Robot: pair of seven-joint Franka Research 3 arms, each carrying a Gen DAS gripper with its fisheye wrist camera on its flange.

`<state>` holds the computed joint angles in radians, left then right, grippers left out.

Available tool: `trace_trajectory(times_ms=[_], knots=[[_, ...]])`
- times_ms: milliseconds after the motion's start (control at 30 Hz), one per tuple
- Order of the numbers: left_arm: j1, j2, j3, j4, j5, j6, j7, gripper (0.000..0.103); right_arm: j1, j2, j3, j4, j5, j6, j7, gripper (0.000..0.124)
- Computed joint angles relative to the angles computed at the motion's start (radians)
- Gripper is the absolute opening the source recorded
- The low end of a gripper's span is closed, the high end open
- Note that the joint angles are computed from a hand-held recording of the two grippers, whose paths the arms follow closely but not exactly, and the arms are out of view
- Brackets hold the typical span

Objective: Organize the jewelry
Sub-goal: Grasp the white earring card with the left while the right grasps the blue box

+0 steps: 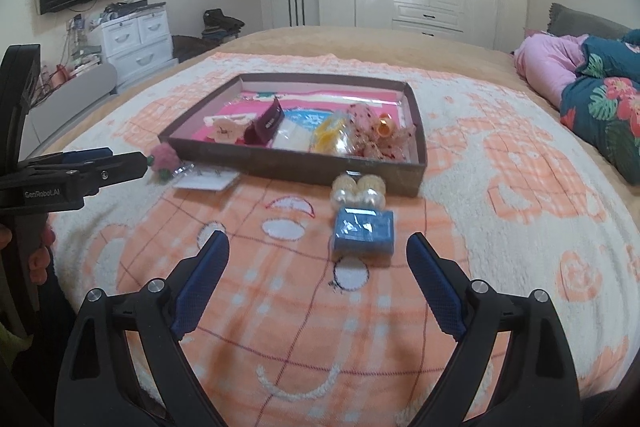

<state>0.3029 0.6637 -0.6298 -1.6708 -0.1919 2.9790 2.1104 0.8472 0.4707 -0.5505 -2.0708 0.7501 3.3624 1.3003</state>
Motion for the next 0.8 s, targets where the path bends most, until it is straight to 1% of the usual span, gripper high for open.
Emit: trace_trajectory(times_ms=[67,200,267,400,500,600,667,700,800], knots=[[-0.01,0.002,0.009,-0.001,0.006,-0.005,-0.003,0.09,0.012,0.003,-0.013,-0.005,0.013,-0.007,0.01,0.088],[-0.038,0.011,0.032,0.005,0.021,-0.033,-0.004,0.09,0.041,0.021,-0.059,-0.006,0.015,-0.032,0.064,0.088],[-0.06,0.015,0.052,0.011,0.028,-0.046,-0.009,0.09,0.028,0.019,-0.053,-0.01,-0.003,-0.033,0.094,0.089],[-0.077,0.028,0.063,0.028,0.021,-0.06,-0.012,0.09,0.024,0.036,-0.07,-0.001,-0.035,-0.056,0.156,0.089],[-0.097,0.037,0.075,0.041,0.022,-0.057,-0.015,0.09,-0.027,0.031,-0.034,0.007,-0.068,-0.071,0.198,0.089],[-0.123,0.055,0.091,0.073,0.029,-0.07,-0.028,0.09,-0.053,0.035,-0.027,0.016,-0.097,-0.103,0.242,0.089],[-0.148,0.07,0.111,0.102,0.033,-0.078,-0.052,0.09,-0.034,0.051,-0.059,0.024,-0.119,-0.123,0.275,0.089],[-0.152,0.078,0.111,0.115,0.031,-0.087,-0.058,0.09,-0.028,0.059,-0.073,0.027,-0.129,-0.13,0.292,0.089],[-0.172,0.1,0.122,0.156,0.031,-0.109,-0.074,0.09,-0.03,0.072,-0.085,0.037,-0.163,-0.135,0.332,0.089]])
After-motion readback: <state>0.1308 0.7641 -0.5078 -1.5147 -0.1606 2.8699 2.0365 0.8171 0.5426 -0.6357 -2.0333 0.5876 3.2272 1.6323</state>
